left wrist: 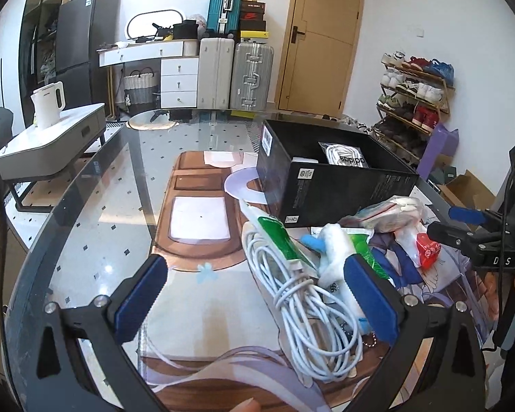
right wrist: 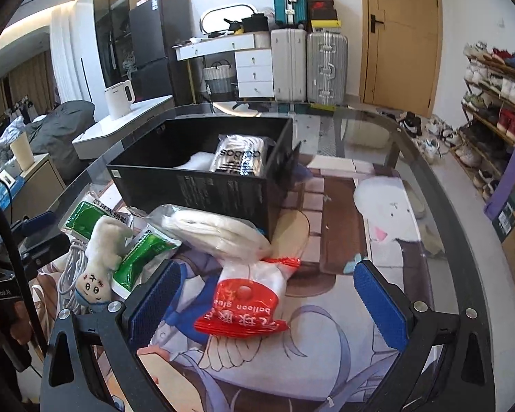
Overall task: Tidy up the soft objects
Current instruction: 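Move both grippers back over the remaining pile of items, then grasp the red-and-white balloon glue bag with the right gripper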
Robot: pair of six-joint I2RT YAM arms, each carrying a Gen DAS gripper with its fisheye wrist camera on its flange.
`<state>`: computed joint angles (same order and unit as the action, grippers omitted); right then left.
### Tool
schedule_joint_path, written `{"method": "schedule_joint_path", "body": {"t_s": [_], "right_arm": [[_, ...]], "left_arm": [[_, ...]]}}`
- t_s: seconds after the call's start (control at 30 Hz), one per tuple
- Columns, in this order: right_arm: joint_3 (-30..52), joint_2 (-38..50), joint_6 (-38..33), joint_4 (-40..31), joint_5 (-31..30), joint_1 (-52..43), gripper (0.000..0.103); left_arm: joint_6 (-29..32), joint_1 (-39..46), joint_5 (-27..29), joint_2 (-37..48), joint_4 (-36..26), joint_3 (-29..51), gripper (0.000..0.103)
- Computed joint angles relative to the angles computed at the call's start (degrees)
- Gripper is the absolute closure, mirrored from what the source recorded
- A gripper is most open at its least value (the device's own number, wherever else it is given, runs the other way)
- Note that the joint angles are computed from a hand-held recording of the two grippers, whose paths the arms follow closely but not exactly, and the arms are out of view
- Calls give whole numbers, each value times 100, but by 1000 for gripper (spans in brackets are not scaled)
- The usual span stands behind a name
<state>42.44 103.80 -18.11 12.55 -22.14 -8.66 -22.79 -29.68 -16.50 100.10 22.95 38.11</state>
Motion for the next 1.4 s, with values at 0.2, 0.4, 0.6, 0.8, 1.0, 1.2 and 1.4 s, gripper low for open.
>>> {"method": "schedule_joint_path", "body": {"t_s": [0.2, 0.4, 0.6, 0.8, 1.0, 1.2, 1.4], "right_arm": [[264, 326, 47, -249, 301, 148, 1], [347, 523, -4, -225, 485, 330, 1], [391, 650, 27, -142, 722, 430, 1], [466, 726, 36, -204, 692, 391, 1], [655, 880, -26, -402, 500, 321, 12], [581, 866, -139, -276, 537, 396, 31], [550, 848, -137, -235, 597, 405, 42]], "left_arm": [[-19, 26, 92, 100, -111, 87, 0], [-40, -3, -5, 139, -239, 156, 0], [-50, -7, -63, 174, -334, 207, 0], [-73, -18, -140, 216, -460, 276, 0], [-103, -33, -213, 262, -611, 358, 0], [-154, -13, -235, 272, -660, 364, 0], [-201, 11, -250, 303, -742, 403, 0]]}}
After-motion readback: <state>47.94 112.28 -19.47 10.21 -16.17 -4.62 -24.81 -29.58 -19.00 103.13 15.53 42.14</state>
